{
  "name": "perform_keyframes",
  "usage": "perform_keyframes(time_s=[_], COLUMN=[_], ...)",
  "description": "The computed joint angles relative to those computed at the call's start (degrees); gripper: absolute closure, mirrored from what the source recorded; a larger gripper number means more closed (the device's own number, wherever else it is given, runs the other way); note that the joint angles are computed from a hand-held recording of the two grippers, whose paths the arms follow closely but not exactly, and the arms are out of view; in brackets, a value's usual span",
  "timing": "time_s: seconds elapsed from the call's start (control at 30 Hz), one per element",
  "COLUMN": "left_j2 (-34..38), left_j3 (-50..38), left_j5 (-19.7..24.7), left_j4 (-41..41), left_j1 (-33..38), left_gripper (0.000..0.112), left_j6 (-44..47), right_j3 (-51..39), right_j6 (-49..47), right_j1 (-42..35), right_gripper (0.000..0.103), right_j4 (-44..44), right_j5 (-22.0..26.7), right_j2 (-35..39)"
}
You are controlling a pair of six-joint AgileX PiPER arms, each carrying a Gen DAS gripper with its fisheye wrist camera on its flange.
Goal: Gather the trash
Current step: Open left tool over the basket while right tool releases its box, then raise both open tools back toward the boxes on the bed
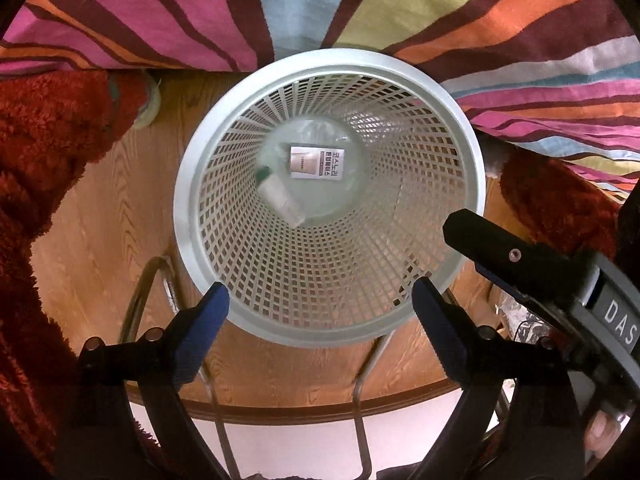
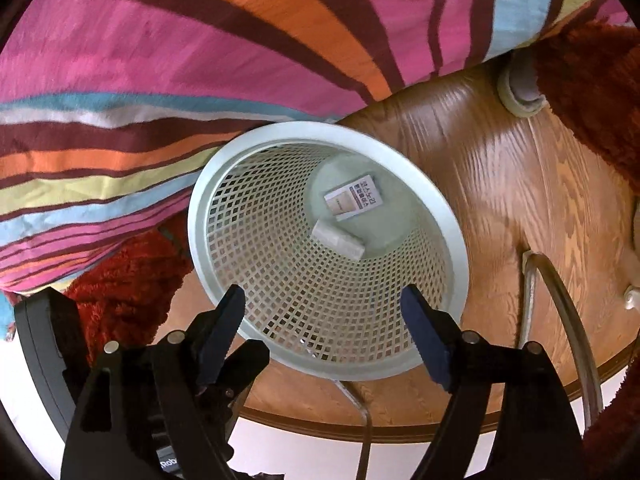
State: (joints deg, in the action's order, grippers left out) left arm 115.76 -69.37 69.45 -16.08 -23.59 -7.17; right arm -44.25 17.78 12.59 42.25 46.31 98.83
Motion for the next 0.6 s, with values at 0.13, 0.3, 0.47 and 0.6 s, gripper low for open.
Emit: perform_keyframes(time_s=[0.13,0.3,0.47,0.6], left_j2=[-0.64,-1.12,-2.81,-5.6], left_j3=[0.77,0.48,1.73,2.34], left_j5=[-0.72,-0.8,-1.43,-2.37], left_j4=[-0.18,-1.45,-2.59,-2.42], left_j1=[0.1,0.37,2.37,2.05], left_gripper=[0.022,0.022,0.022,0.022], left_j6=[0.07,-0.15,0.04,0.65], right_j3=[0.08,0.52,1.81,1.77], right_j6=[0.17,1.01,0.91,1.63], right_j1=[-0.2,-0.01,-0.98,-0.5], right_gripper=[0.024,0.023,0.023,0.023], right_j4=[-0.44,-0.74,0.06,-0.85], right_j5=[0.1,-0.41,-0.51,-0.75], right_j2=[-0.59,-1.42,-3.16,-6.05])
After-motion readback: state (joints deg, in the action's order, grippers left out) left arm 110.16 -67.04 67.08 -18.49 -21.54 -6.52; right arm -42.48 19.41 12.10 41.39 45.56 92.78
